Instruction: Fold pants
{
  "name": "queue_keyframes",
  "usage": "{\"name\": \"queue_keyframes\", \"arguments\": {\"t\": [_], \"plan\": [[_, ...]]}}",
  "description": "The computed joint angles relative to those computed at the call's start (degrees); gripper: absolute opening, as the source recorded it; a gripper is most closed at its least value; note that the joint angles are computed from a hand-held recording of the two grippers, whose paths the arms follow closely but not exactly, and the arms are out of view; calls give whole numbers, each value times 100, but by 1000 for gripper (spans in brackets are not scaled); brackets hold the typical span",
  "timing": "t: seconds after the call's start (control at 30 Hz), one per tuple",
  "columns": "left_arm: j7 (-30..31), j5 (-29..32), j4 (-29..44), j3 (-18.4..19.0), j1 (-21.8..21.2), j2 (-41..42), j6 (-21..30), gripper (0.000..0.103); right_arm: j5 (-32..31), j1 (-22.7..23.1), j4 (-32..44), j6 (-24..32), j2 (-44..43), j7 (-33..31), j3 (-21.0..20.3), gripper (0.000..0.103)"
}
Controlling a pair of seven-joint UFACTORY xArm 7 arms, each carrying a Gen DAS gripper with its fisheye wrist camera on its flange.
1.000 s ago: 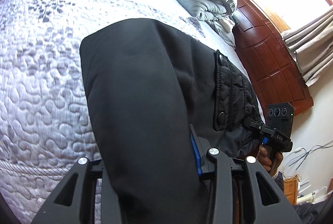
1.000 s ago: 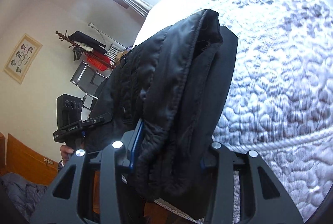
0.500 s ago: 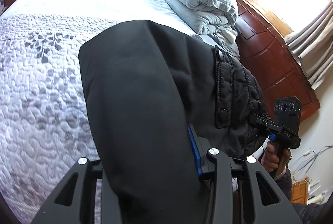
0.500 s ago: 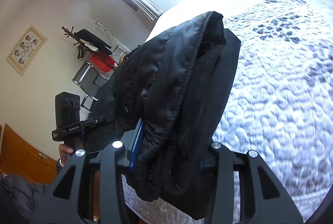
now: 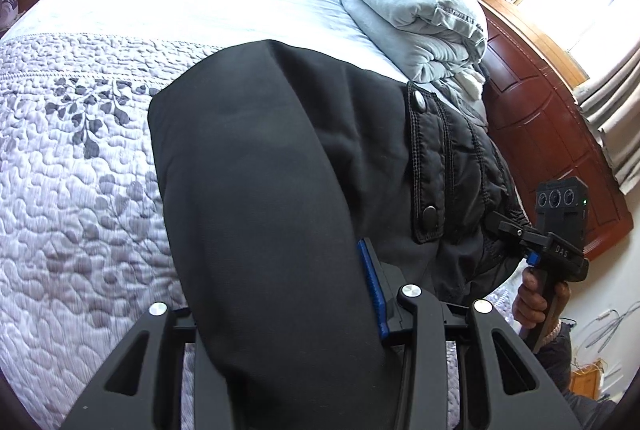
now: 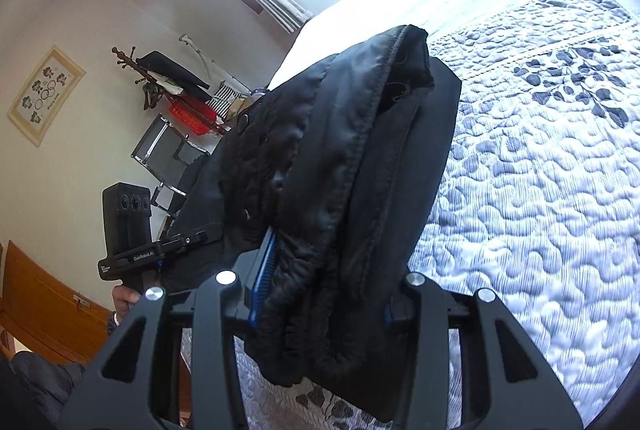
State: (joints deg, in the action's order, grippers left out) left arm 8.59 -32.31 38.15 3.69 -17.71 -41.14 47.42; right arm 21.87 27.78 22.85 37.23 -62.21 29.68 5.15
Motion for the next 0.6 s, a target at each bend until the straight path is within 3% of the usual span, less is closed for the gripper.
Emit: {"name": "queue_keyframes", "arguments": {"t": [0.6], "plan": [[594,-519,551,250,184,1097,23,39,272,86,116,-387,757,-253,-280,41]]}}
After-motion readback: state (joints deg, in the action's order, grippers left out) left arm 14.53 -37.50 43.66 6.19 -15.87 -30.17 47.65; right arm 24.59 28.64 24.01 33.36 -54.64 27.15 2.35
